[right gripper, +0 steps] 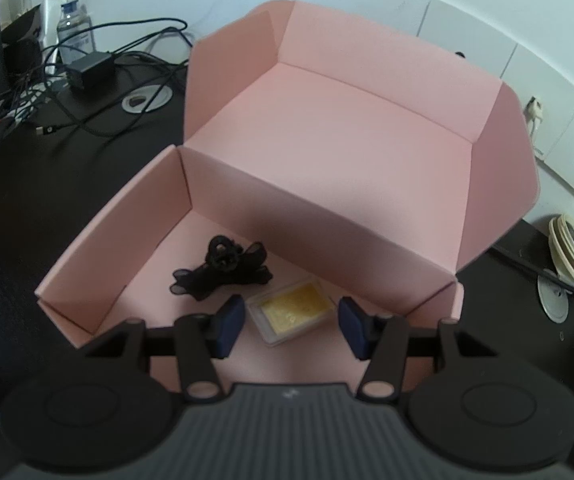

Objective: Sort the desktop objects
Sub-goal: 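Open the right gripper to release the case beside the hair clip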

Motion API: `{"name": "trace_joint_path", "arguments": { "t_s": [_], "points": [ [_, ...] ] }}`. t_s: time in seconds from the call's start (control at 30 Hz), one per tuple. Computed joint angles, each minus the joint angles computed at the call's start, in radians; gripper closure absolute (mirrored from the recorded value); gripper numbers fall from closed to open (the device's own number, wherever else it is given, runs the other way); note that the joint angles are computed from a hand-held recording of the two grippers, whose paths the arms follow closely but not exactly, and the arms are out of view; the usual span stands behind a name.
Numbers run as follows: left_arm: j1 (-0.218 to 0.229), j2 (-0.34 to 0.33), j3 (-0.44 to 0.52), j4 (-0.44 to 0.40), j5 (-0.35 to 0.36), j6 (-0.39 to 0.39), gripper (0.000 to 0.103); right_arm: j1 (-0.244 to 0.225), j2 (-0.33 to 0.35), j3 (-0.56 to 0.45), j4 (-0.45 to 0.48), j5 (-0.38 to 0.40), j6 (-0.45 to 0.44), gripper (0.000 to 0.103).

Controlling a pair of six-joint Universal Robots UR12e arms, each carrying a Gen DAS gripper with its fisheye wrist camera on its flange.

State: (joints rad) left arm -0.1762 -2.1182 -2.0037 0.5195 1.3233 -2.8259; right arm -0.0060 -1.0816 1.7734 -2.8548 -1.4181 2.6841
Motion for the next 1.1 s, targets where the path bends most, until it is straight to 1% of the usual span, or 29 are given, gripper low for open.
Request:
{"name": "trace_joint_path", "arguments": {
  "t_s": [0.23,0.57,0.73,0.9,0.93,0.97,1.0,1.1],
  "points": [
    [-0.002,0.0,-0.001,0.002,0.002,0.006,0.0,0.002,-0.006,-0.024,0.086,-0.013,-0.005,0.052],
    [-0.003,-0.001,-0.001,0.005,0.005,0.012,0.0,-0.004,-0.005,-0.046,0.148,0.006,-0.025,0.052],
    [-0.003,0.0,-0.002,0.004,0.004,0.012,0.0,-0.005,-0.004,-0.065,0.203,0.02,-0.048,0.051],
    [-0.002,-0.001,-0.002,0.003,0.003,0.013,0.0,-0.002,-0.003,-0.073,0.224,0.015,-0.046,0.05],
    [-0.002,-0.001,-0.002,0.004,0.002,0.014,0.0,-0.001,-0.003,-0.078,0.238,0.013,-0.049,0.046],
    [-0.002,-0.001,-0.002,0.004,0.002,0.014,0.0,0.0,-0.002,-0.085,0.26,0.006,-0.05,0.032],
    [-0.002,-0.001,-0.002,0.003,0.002,0.015,0.0,0.001,-0.001,-0.09,0.271,-0.001,-0.049,0.03],
    [-0.002,-0.001,-0.001,0.002,0.0,0.016,0.0,0.004,0.0,-0.09,0.268,-0.012,-0.047,0.03]
  ]
}}
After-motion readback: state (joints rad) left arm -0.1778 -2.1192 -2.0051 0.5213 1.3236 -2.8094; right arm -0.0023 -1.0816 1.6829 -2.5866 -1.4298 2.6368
